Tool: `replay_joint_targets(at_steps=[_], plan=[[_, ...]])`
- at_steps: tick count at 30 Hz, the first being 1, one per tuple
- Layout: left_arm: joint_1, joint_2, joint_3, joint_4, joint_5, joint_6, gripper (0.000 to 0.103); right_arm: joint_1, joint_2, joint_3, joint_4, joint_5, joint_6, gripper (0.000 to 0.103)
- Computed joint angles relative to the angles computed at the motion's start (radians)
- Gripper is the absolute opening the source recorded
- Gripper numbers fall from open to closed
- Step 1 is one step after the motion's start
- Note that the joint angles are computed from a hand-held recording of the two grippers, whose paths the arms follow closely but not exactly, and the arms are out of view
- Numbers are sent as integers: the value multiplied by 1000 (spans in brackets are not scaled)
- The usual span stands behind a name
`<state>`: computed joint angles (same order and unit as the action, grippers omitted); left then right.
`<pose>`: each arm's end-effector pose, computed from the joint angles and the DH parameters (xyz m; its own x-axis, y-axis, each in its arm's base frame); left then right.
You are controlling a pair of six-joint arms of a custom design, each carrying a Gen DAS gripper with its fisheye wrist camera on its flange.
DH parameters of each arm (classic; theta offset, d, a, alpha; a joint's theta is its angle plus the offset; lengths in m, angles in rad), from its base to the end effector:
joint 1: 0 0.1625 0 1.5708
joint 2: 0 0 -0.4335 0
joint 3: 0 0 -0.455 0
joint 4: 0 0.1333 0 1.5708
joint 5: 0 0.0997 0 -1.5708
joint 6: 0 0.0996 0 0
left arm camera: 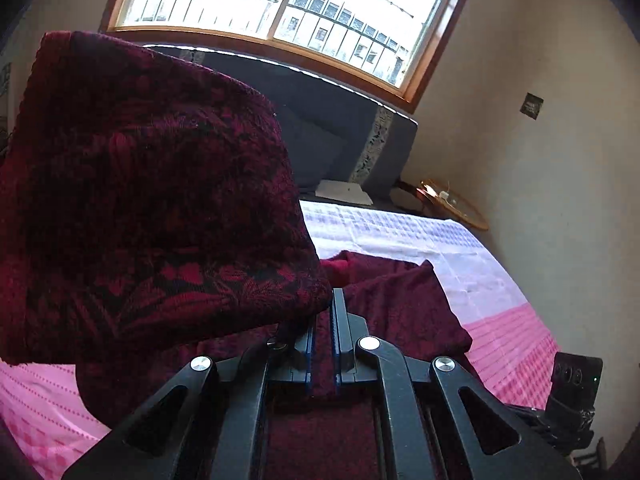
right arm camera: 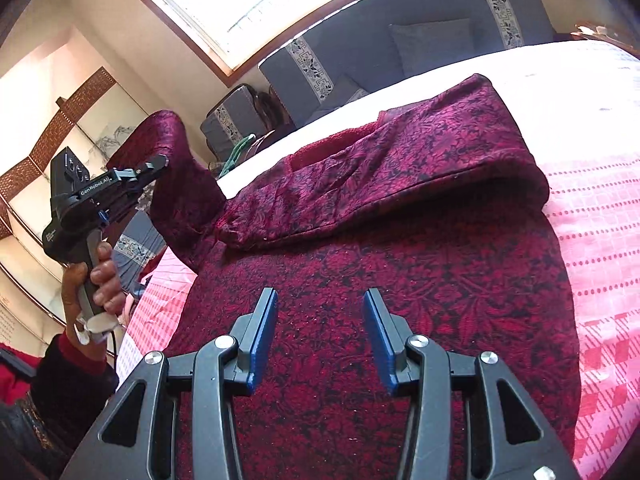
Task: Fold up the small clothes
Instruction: 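Lay the sleeve across the shirt body and open the left tool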
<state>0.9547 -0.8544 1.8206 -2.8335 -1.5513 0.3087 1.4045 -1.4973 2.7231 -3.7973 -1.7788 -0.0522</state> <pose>-0.2755 -0.6231 0.0490 -0.6126 0.7831 -0.1065 0.7754 0.5695 -0.2727 0.0579 -0.3358 0.1980 -0.9396 0.3052 0.1552 0.0404 0.5489 -0.8349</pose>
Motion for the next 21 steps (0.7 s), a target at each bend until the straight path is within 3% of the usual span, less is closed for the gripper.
replay_joint_targets(at_steps=[2,6,8,11,13,15,18,21], plan=[[-39,49,20,-24,22,37,7,-32,-30,10,16,31,4,43],[-133,117,91,-146,204,137,9,-92,-73,17,53,83,7,43],[-157,111,137,-220,224,173,11,-125,-92,22,65,126,8,43],[-136,54,179,-229,149,176,44,-134,-98,8,85,147,8,43],[-123,7,229,-301,126,175,72,-112,-98,-15,111,128,6,43],[-103,-33,267,-359,132,174,79,-65,-98,-52,155,77,-10,43],[-57,-84,288,-361,171,161,80,4,-96,-122,240,-32,-20,44],[-3,-103,275,-298,208,99,80,-24,-129,-154,297,-57,7,44]])
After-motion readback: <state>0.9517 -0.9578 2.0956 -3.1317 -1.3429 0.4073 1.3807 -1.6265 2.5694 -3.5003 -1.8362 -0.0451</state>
